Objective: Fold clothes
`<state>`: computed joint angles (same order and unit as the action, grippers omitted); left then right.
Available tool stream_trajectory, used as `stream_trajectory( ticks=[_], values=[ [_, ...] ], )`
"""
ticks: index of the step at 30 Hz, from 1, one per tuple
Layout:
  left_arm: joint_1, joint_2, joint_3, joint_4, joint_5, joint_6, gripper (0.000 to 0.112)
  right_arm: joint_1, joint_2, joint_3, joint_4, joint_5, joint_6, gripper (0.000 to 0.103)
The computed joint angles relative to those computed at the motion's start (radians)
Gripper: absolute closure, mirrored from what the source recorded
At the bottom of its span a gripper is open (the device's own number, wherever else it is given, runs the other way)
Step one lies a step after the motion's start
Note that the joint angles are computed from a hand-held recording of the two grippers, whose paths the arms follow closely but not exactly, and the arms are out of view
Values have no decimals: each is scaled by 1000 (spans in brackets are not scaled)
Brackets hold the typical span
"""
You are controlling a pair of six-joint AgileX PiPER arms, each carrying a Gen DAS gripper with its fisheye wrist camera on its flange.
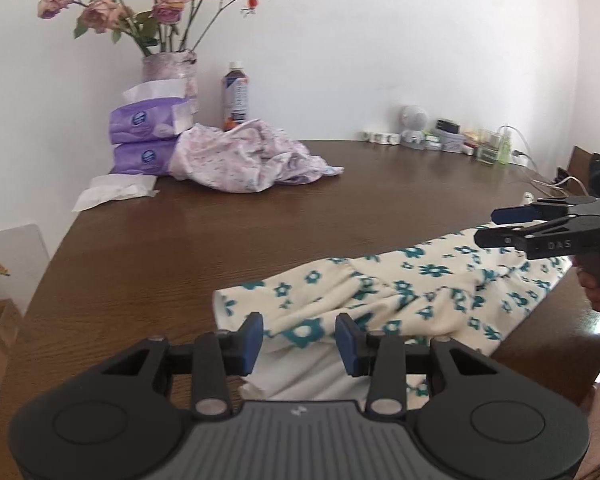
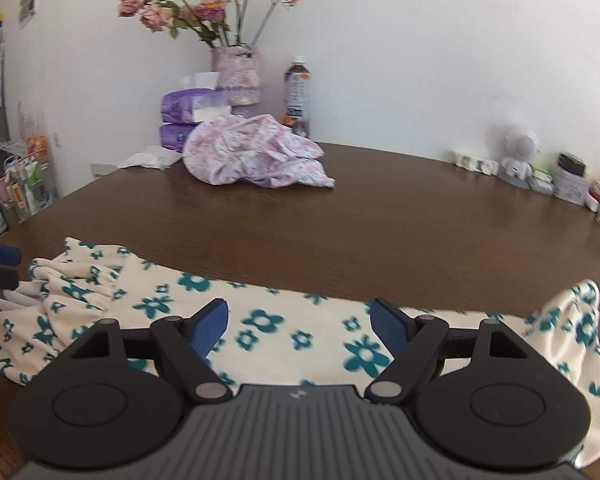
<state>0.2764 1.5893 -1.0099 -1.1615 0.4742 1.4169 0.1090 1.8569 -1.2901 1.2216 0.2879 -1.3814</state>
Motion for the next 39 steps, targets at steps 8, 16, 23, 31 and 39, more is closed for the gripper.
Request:
stream_trajectory(
  ticks=[8,16,23,31,39],
  values=[
    [22,91,-115,179,-35,11,74,87,152,-290,-401,173,421,59],
    [28,271,-389,377,175,-47,83,131,276,-467,-618,227,679,58],
    [26,382,-542,443,282,-235,84,138,326,-521,-674,230,742,58],
    [90,498,-706,334,451,-434,94,139,342,-514,-642,201,682,58],
    [91,456,-631,287,458,-434,112,146,324,-467,-607,146,616,58]
  ],
)
